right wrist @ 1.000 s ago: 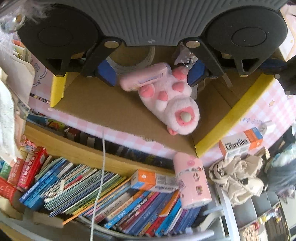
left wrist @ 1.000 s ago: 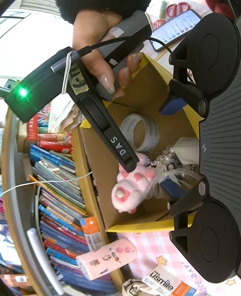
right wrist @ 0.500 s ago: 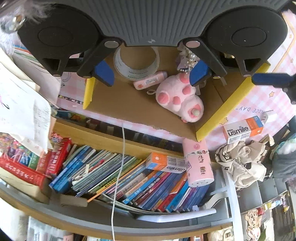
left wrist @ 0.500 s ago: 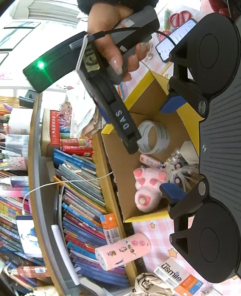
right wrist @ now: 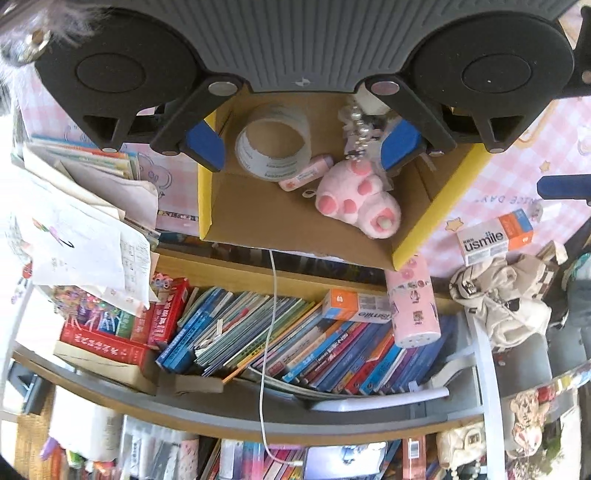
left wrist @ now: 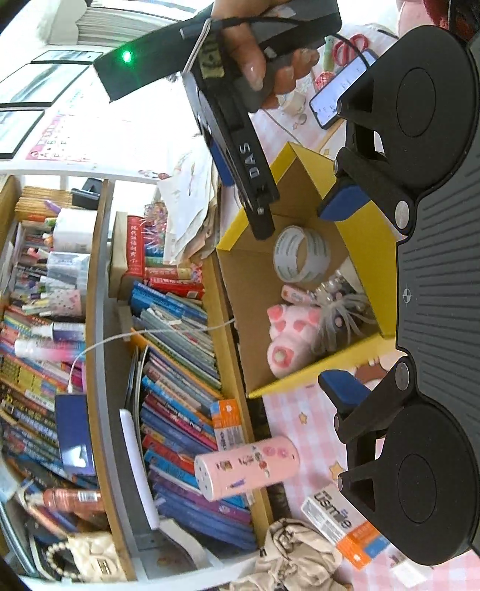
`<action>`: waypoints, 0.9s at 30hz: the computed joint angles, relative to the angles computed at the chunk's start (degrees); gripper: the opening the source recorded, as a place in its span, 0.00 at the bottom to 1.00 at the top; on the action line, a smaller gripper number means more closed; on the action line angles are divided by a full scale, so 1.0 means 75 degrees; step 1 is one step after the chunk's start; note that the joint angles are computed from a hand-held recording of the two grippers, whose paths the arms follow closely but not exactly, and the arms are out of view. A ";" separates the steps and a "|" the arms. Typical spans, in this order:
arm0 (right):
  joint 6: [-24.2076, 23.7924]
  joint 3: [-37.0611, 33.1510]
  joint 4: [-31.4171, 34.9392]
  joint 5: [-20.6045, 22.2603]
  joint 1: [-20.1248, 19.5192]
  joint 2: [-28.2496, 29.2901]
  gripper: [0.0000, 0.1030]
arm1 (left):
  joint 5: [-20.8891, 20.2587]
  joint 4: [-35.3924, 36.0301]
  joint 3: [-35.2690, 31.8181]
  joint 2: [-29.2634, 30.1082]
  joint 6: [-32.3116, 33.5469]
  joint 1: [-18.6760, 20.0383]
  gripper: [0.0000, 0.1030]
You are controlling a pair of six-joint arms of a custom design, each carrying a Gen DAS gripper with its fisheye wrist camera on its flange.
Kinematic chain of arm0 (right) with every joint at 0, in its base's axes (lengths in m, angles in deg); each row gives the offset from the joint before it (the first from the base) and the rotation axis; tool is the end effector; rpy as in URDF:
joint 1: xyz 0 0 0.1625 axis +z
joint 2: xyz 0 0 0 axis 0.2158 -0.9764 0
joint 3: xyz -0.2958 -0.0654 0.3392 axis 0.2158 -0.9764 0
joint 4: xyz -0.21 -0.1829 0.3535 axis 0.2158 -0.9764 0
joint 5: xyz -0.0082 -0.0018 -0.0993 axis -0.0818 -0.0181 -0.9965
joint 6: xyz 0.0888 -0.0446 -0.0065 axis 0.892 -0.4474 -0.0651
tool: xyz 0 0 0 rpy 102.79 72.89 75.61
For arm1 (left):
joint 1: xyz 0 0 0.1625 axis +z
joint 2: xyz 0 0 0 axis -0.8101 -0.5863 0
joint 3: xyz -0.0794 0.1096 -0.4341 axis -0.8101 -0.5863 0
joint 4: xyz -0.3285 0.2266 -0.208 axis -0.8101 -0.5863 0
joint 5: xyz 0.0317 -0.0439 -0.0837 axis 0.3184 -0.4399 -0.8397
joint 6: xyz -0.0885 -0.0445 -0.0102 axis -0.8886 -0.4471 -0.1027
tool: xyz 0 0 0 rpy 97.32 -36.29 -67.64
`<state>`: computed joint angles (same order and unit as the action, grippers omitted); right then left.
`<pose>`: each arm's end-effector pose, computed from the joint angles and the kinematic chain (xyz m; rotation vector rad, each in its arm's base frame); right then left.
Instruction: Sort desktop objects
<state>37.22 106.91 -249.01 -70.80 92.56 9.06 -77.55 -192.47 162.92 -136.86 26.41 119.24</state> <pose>0.2577 -0.6483 0.0922 0.6782 -2.2420 0.9145 -0.0870 -0.5988 0.2220 0.9926 2.3418 -0.9848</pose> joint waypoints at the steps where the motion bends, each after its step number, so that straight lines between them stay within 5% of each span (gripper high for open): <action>1: 0.0066 0.0048 -0.0103 -0.0068 0.0055 0.0024 0.89 | -0.0041 0.0022 0.0053 -0.0090 0.0001 0.0041 0.88; 12: 0.0778 0.0505 -0.0862 -0.0861 0.0639 0.0352 0.89 | -0.0340 0.0293 0.0518 -0.0941 0.0065 0.0465 0.88; 27: 0.1624 0.0811 -0.0611 -0.1562 0.1293 0.1103 0.90 | -0.0334 0.0147 0.1185 -0.1815 -0.0046 0.0890 0.89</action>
<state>49.40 112.99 -253.59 -82.51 102.26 17.33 -80.05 -191.37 171.81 -150.48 26.06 125.92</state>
